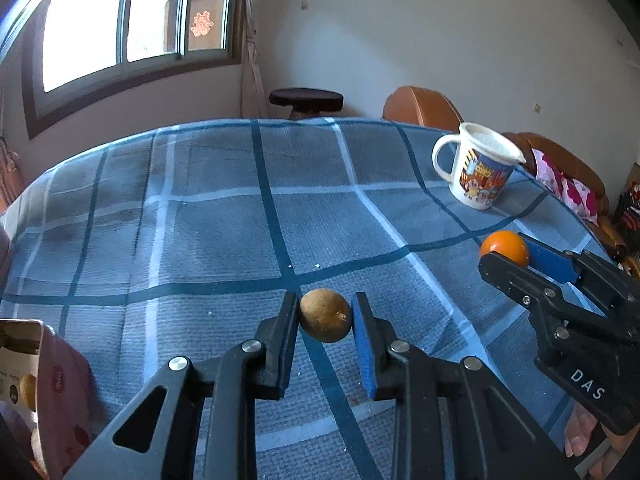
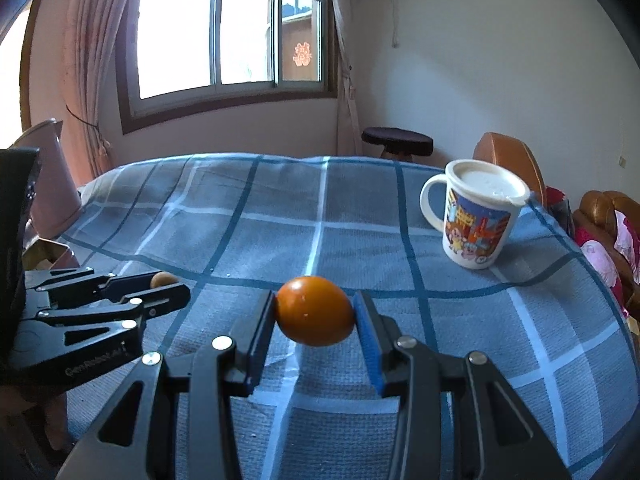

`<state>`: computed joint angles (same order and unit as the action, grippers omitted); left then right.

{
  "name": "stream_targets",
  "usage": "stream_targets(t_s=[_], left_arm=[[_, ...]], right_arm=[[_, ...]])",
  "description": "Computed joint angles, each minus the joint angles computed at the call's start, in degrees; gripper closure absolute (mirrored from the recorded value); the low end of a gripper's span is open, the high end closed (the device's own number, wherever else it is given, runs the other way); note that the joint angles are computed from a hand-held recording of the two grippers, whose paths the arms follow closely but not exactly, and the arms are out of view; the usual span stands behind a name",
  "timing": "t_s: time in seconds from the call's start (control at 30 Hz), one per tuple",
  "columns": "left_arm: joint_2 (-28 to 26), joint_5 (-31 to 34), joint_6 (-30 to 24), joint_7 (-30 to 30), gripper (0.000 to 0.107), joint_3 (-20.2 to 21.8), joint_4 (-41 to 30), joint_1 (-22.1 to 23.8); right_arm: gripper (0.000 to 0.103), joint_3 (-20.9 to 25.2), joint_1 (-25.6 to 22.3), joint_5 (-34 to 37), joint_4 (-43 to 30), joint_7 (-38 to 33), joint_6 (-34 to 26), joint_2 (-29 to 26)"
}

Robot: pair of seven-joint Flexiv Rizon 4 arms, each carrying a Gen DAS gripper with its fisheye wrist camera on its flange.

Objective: Organize fruits
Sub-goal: 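Lift the orange and tan fruit off the table with both tools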

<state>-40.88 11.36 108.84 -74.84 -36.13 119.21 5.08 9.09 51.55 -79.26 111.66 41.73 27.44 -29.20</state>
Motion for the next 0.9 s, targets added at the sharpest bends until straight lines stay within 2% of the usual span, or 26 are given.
stream_targets(t_s=[0.5, 0.9], left_arm=[[2.4, 4.1, 11.9, -5.7, 0.078, 9.7, 1.6, -6.5], [3.7, 6.0, 18.1, -8.9, 0.078, 16.2, 2.4, -10.9]], right_arm=[[0.060, 0.3, 4.3, -2.6, -0.9, 1.5, -10.8, -0.6], [0.060, 0.7, 5.8, -3.7, -1.5, 2.6, -14.3, -1.2]])
